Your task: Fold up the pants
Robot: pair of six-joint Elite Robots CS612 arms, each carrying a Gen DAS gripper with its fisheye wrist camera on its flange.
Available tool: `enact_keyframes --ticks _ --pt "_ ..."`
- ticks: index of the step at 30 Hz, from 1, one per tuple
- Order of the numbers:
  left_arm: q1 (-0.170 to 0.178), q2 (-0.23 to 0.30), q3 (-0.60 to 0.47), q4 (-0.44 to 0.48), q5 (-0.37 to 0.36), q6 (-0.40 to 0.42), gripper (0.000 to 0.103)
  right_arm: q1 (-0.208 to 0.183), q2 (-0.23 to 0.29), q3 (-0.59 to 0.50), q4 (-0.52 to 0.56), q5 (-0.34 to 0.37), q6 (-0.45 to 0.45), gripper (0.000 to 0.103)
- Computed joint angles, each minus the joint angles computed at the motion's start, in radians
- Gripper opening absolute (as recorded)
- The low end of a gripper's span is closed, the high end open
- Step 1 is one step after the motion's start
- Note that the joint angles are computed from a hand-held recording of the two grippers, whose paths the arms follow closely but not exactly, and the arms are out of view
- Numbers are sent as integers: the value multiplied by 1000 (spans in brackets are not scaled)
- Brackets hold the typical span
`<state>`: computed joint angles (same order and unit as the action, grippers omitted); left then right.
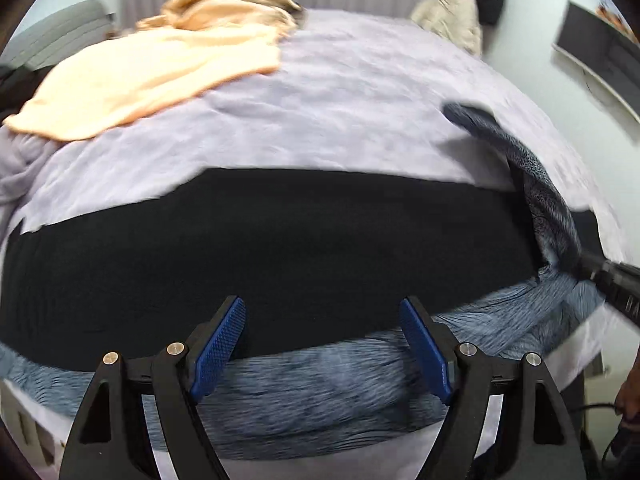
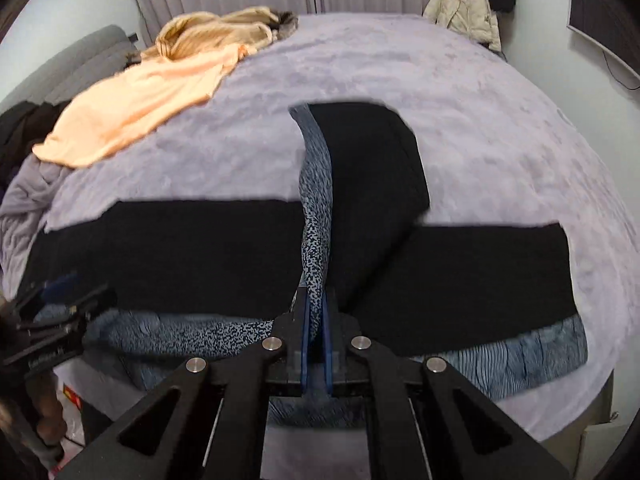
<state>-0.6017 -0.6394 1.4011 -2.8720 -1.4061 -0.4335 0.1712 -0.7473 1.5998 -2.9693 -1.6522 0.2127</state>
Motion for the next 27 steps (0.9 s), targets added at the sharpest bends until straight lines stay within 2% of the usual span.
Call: enact_keyframes --ticks 1,2,4,6,8,10,12,14,17,18,19,20,21,22,23,25,27 --pt "-5 14 -23 36 -11 17 80 0 8 2 36 3 -22 6" --pt "-14 26 -37 58 16 29 83 -3 10 10 47 11 -27 14" --pt "-34 37 -39 37 96 50 98 -7 9 28 29 17 -19 22" --pt "-32 40 -43 40 96 44 100 -3 0 41 -11 -9 -21 40" --pt "-23 36 -36 40 74 21 102 9 0 46 -106 -79 -32 72" --pt "-18 36 -32 39 61 14 102 22 15 25 -174 -137 -80 77" --pt "-19 37 -36 44 76 16 102 39 48 -48 -146 -203 -164 77" --pt "-20 36 -30 41 81 9 102 49 88 -128 -86 -240 -227 77" --pt "-25 36 -30 45 80 -5 102 60 172 -299 129 -288 -314 76" --pt "-25 37 -34 48 79 -4 102 59 193 -334 161 -303 -326 73" --pt "-23 39 -36 49 78 -2 102 50 207 -354 156 -284 -306 43" --pt "-22 36 -29 48 74 -1 102 38 204 -360 179 -254 -258 10" --pt "-21 33 -24 45 71 -2 102 22 188 -343 177 -212 -204 10" --pt "-20 32 -23 44 68 0 102 4 162 -303 134 -155 -157 10" --pt "-20 31 -23 42 68 5 102 -8 138 -259 74 -139 -122 9" --pt "-20 26 -19 39 69 17 102 -25 80 -139 -101 -140 -76 9" --pt "-19 17 -11 25 41 36 102 -42 31 -31 -252 -127 -20 9"
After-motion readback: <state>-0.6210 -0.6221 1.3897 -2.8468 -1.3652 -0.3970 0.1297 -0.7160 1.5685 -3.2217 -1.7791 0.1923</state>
